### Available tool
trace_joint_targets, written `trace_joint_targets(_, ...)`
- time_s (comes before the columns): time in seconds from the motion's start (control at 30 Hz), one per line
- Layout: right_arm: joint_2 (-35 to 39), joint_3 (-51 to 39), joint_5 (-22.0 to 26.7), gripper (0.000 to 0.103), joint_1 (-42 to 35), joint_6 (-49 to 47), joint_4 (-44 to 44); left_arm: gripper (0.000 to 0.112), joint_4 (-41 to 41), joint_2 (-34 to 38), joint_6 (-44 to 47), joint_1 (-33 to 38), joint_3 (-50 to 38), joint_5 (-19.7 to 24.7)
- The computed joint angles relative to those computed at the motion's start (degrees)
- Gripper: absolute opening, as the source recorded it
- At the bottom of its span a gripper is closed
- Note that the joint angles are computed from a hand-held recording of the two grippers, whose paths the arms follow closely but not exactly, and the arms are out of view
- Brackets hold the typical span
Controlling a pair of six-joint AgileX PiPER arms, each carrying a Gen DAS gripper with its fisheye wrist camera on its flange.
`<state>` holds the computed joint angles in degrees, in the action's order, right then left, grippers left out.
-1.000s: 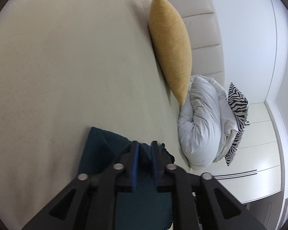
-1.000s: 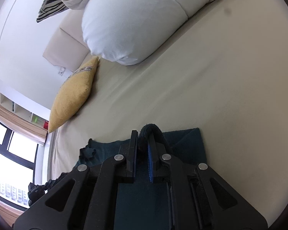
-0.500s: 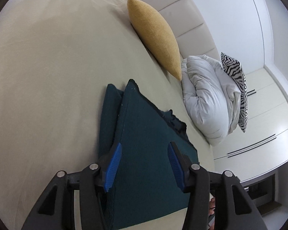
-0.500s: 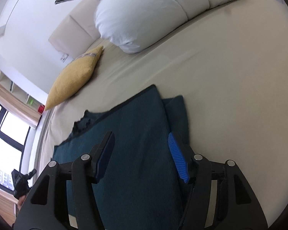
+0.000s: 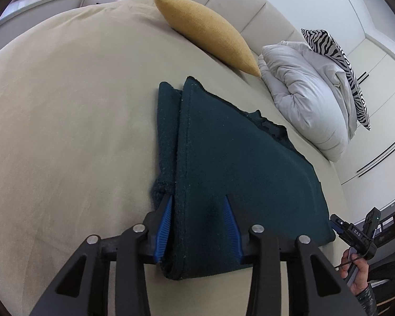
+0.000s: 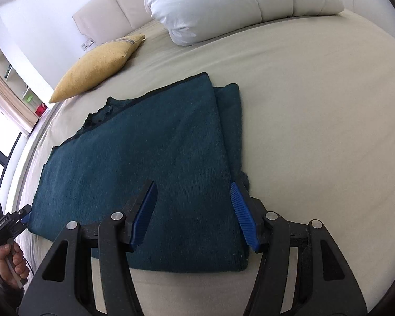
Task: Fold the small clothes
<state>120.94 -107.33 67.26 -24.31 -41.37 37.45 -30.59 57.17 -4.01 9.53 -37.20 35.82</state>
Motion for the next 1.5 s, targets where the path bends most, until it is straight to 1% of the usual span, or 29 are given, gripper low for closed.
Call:
trace_joint_targets(0.07,-0.82,1.33,-0.72,0.056,0.02,-1.06,-1.01,0.023,1.93,-0.37,-1.73,-0.39,0.54,-0.31)
trace_joint_targets(0.13,-1.67,2.5,-1.43,0.055,-0.12,-2.14,-1.75,0.021,2.42,-0.99,-2.05,-0.31,1.12,-0.17)
trace_joint_targets(0.3,-3.44,5.83,-2.98,0.046,-1.15,-3.39,-1.08,0.018,5.06,-1.78,-3.86,-1.63,1.93,-0.34)
trace_joint_targets(0.37,-3.84,6.76,-3.56,0.036,-1.47,-3.75,-1.18,0.016,5.54,-1.62,-4.48,-1.95,1.96,-0.47)
trace_joint_targets(0.4,-3.86,6.82,-3.65,0.034,-1.54,-3.72,-1.22,0.015,5.24,-1.7,-4.17,-1.71,2.12,-0.4)
trace_joint_targets(0.5,-4.34,7.41,-3.42,0.031,-2.59,-3.91,-0.25,0.014,5.04,-1.77,-3.9,-1.37,2.15,-0.17)
trace_joint_targets(0.63,-5.42,8.73,-3.35,0.031,-3.61,-4.66,1.05,0.013,5.34,-2.02,-4.29,-1.37,2.26,-0.07)
trace_joint_targets(0.73,-5.93,9.54,-3.75,0.031,-3.22,-6.1,0.02,0.009,6.23,-2.18,-4.76,-1.68,2.22,0.15)
trace_joint_targets(0.77,-6.03,9.76,-4.1,0.028,-2.97,-6.49,-0.51,0.008,6.78,-2.26,-5.15,-1.93,2.16,0.22)
trace_joint_targets(0.8,-5.93,9.6,-4.15,0.023,-2.74,-6.51,-1.18,0.008,7.17,-2.36,-5.33,-2.07,2.12,0.32)
trace_joint_targets(0.83,-5.94,9.57,-4.28,0.012,-2.6,-6.25,-1.68,0.007,7.24,-2.44,-5.31,-2.11,2.12,0.41)
trace_joint_targets(0.87,-5.94,9.54,-4.31,0.01,-2.63,-6.07,-1.74,0.007,7.12,-2.6,-5.17,-2.01,2.16,0.53)
trace_joint_targets(1.0,-7.57,10.84,-4.82,0.007,-2.77,-6.12,-2.02,0.007,3.45,-3.2,-0.92,0.5,2.7,1.69)
trace_joint_targets(1.1,-8.06,10.8,-4.15,0.007,-3.15,-5.51,-1.95,0.007,1.85,-3.78,1.06,1.29,3.21,2.14)
trace_joint_targets(1.27,-6.31,9.18,-2.9,0.007,-3.2,-4.21,-3.09,0.007,1.24,-4.95,2.52,1.3,4.55,2.38)
trace_joint_targets(1.4,-3.56,6.96,-1.04,0.007,-4.17,-2.28,-1.72,0.007,1.53,-6.05,2.0,0.69,5.55,2.15)
trace_joint_targets(1.5,-3.76,7.42,-1.81,0.007,-3.86,-2.22,-2.08,0.007,1.21,-6.15,1.94,0.59,5.82,2.07)
